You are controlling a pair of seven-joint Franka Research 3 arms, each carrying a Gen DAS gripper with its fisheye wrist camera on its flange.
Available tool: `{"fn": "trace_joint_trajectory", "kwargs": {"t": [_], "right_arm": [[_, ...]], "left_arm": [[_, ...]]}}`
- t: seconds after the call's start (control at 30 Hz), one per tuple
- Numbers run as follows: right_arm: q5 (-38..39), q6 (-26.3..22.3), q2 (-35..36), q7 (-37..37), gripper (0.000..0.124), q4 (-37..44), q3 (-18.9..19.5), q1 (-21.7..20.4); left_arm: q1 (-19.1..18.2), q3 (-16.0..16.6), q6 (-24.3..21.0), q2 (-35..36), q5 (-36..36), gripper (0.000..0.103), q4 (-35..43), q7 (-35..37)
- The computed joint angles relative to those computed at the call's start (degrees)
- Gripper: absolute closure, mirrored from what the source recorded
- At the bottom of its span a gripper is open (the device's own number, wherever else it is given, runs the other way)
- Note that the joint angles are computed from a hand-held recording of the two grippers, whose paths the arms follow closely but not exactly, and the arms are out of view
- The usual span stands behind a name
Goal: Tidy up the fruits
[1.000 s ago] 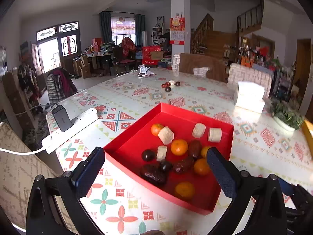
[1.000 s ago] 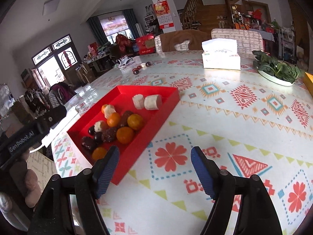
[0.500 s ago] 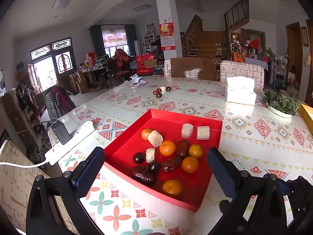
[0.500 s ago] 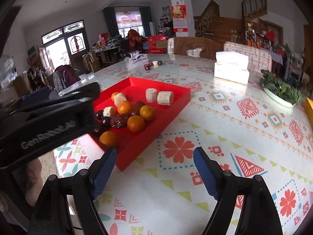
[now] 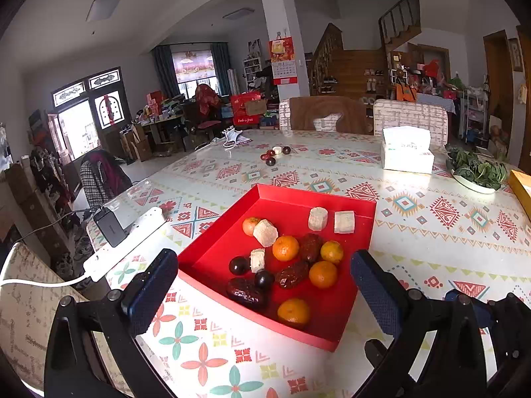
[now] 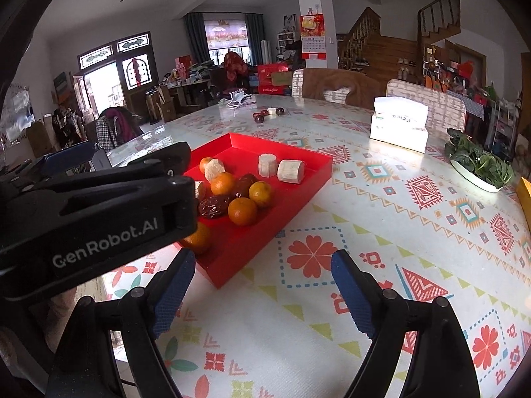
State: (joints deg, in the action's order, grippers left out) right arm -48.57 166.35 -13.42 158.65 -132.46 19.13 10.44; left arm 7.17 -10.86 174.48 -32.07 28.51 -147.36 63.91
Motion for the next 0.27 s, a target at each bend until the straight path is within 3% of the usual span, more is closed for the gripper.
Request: {"fn": "trace_joint_trajectory", "kwargs": {"t": [0.27], "right_arm": [[1.70,2.12,-4.66,0.85,0.035,-3.99,0.92,-2.49]], "left_arm": [[-0.50,-1.53,-1.30,-2.49,0.59,0.000,-0.62,-0.67]]}}
